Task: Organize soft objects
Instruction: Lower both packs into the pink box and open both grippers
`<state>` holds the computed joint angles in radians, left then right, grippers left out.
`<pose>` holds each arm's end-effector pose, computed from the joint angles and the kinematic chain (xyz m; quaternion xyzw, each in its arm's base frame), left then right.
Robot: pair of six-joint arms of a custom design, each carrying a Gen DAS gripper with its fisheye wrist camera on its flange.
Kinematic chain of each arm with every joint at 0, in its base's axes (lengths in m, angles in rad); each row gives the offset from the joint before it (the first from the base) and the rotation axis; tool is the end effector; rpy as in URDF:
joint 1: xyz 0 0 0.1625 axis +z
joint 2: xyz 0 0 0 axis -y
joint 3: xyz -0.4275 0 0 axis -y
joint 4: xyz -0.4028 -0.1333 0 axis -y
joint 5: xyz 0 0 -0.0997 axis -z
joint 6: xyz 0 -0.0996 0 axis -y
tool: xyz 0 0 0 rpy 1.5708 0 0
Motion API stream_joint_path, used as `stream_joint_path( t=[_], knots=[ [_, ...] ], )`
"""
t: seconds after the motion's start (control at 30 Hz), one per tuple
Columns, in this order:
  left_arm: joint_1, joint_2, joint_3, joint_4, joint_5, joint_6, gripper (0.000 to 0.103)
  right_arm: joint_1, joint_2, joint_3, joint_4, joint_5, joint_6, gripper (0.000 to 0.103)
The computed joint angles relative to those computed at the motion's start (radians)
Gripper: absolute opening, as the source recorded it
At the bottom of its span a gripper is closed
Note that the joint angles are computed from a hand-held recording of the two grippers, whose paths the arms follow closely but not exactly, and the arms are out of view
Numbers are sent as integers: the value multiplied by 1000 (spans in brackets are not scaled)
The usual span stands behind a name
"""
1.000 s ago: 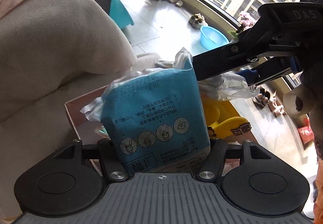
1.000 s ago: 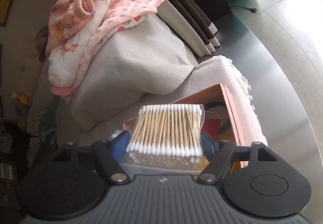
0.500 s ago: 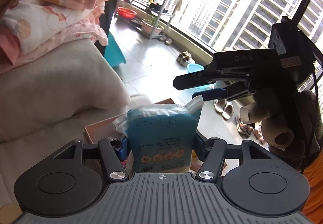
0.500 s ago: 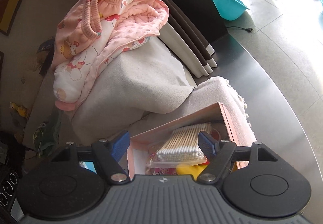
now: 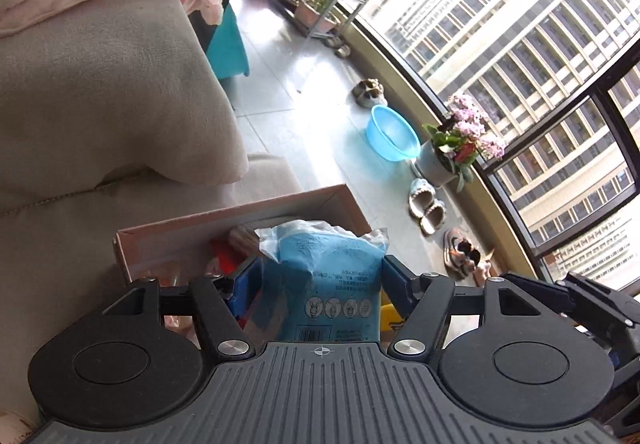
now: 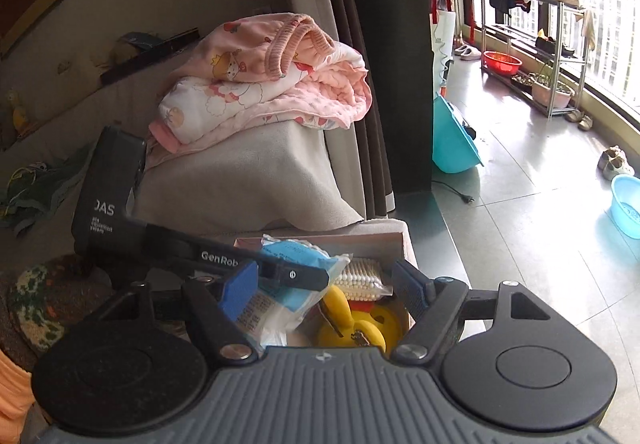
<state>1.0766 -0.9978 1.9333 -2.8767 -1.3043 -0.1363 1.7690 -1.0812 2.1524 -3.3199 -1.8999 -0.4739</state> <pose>-0.1434 -0.6026 0.1440 0.1493 0.9630 -0.2140 0.0676 0.2036 -0.5005 0.1753 0.2554 -0.8963 0.3037 0.1981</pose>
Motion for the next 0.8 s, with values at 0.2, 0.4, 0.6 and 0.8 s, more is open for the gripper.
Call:
stream_joint_path(
  t=[0.2, 0.4, 0.6, 0.8],
  knots=[
    [-17, -85, 58, -109, -27, 7, 69, -5, 88, 50, -129, 33, -90, 62],
    [-93, -249, 256, -272, 79, 19, 69, 1, 222, -98, -31, 5, 40, 51],
    [-158, -428, 482, -324, 144, 40, 69, -15, 246, -180, 92, 118, 109, 49],
    [-180, -571, 716, -362, 173, 7, 69, 26, 225, -152, 20, 36, 86, 50]
  ],
)
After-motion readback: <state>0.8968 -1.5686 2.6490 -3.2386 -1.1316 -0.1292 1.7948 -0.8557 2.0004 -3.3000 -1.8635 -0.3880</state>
